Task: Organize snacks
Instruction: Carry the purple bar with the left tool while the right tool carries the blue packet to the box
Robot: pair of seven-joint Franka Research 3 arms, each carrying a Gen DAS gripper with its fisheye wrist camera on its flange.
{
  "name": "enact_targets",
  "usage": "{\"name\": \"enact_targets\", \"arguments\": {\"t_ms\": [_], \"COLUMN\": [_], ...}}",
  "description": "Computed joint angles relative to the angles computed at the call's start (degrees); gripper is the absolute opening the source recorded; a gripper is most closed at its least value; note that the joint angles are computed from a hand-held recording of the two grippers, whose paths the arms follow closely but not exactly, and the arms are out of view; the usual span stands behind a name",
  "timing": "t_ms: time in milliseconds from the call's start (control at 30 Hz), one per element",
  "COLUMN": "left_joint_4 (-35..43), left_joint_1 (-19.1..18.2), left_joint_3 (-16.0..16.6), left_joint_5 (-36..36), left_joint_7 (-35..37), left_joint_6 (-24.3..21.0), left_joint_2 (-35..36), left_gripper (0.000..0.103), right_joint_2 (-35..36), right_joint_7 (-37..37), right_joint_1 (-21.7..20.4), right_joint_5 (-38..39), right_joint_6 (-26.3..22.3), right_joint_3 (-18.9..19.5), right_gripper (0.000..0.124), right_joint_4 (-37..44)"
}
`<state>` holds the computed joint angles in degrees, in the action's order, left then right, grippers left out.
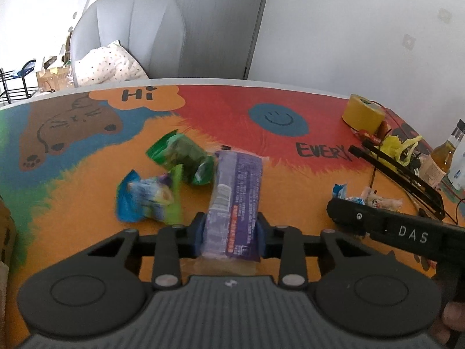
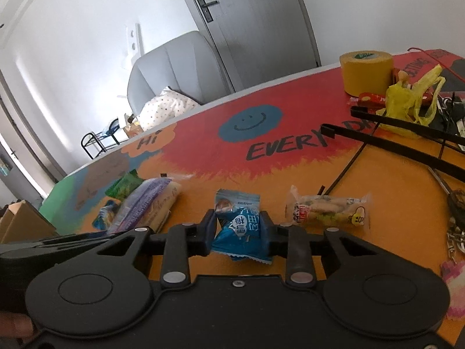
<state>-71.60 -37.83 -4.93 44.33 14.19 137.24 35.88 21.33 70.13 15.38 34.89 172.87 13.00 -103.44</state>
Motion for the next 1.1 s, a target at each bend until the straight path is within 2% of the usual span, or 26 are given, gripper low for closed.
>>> {"name": "enact_targets", "arguments": {"t_ms": [133,533,933,1100], "left_joint_4": [-1.46,-9.29,-18.91,-23.01], "left_joint_1": [-0.29,-1.16,0.90,2.31], "left_joint_3": [0.01,-0.55,-4.68,-6.84], "left_joint_5": [0.63,9.72,19.00,22.05], "left_joint_7": [-0.80,-8.76,-17.97,-21.49], "left_joint_6": [0.68,0.09,-3.37,-5.08], "left_joint_2": [-1.36,-9.40,-18.95,-22.97], "left_gripper": [0.031,0.031,0.031,0.030], "right_joint_2": [-1.31,-5.36,-8.71,-9.16], "right_joint_7": [-1.69,-9.38,-21.54,-24.76], "right_joint_1": [-0.67,-1.02,0.31,2.52], "right_joint_5": [1.66,9.09,20.37,23.26], "right_joint_6": [1.05,3.80,5.86,5.96], "right_joint_3": [1.37,4.59,7.41,6.64], "right_gripper": [0.029,0.029,0.029,0.029], "right_joint_4": [-1.13,-3.67,-4.33,-3.49]}}
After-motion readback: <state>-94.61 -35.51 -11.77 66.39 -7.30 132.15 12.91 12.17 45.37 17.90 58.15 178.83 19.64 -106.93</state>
